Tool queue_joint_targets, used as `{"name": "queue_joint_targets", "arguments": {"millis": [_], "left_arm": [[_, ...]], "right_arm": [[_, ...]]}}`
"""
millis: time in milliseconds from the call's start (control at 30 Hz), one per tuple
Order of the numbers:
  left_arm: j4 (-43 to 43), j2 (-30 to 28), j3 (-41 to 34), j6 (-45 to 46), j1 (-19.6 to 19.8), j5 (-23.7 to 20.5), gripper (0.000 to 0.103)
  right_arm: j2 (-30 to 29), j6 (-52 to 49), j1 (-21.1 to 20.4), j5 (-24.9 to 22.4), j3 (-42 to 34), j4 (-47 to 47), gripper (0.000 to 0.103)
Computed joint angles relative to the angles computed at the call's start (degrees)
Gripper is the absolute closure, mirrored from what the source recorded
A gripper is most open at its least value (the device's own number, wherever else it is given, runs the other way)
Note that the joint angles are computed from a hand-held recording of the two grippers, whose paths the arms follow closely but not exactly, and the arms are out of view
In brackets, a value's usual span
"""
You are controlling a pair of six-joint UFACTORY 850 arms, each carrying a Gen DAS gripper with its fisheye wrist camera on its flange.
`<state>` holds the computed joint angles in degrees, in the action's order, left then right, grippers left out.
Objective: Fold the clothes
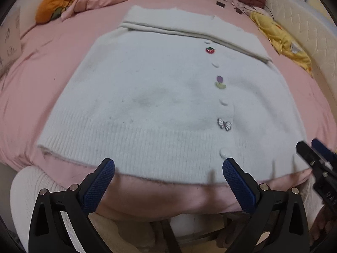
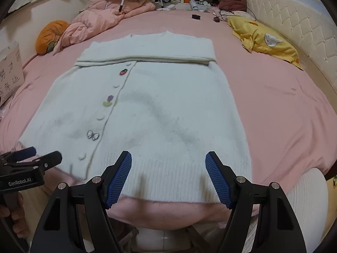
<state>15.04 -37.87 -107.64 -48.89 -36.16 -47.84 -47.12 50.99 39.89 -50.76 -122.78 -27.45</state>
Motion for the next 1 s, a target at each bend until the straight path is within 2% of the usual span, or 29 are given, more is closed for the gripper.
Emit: {"name": "queue_joint_targets", "arguments": {"millis": [67,233,367,400,467,500,533,567,633,800,933,1000], "left_arm": [[0.9,-0.7,-1.1,0.7,-0.6,-1.6,0.0],[0.9,-0.1,-0.5,0.2,-0.6,-1.1,0.0],[-2.9,0.9,1.3,1.2,0.6,0.9,0.0],[-6.1,1.3,1.9,3.1,1.4,2.2,0.0],[-10.5,2.8,4.1,5.4,2.8,5.5,0.0],[-9.0,3.1,4.1,4.9,3.2,5.1,0.0],[-5.2,3.0,3.1,4.4,3.7,2.7,0.0],[0.1,3.1,2.7,2.5,3.7,1.0,0.0],[3.4,3.9,3.0,4.9,5.2,0.1,0.0],[-2.7,4.5,2.8,13.3,11.6,-0.9,0.0],[-22.5,4.2,4.3,25.1,17.5,0.8,0.001],[-29.7,3.9,5.1,29.7,18.7,1.5,0.002]], "right_arm": [[0.3,0.8,0.2,0.1,0.2,-0.5,0.03],[1.0,0.6,0.3,1.0,1.0,-0.8,0.03],[1.2,-0.3,0.0,1.5,1.4,0.8,0.03],[1.3,-1.0,-0.3,1.9,1.5,2.1,0.03],[1.9,-4.2,-1.6,3.9,2.5,7.6,0.03],[2.9,-6.7,-3.0,6.1,4.2,13.0,0.03],[3.6,-8.2,-4.1,7.5,5.4,17.0,0.03],[4.4,-8.7,-5.7,7.9,6.9,21.1,0.03],[5.2,-7.5,-8.1,7.4,8.6,26.0,0.03],[9.0,-9.7,-14.5,9.2,16.4,42.3,0.03],[11.0,-17.9,-17.9,12.1,21.7,58.6,0.03],[10.5,-14.7,-18.3,10.3,20.8,56.6,0.03]]}}
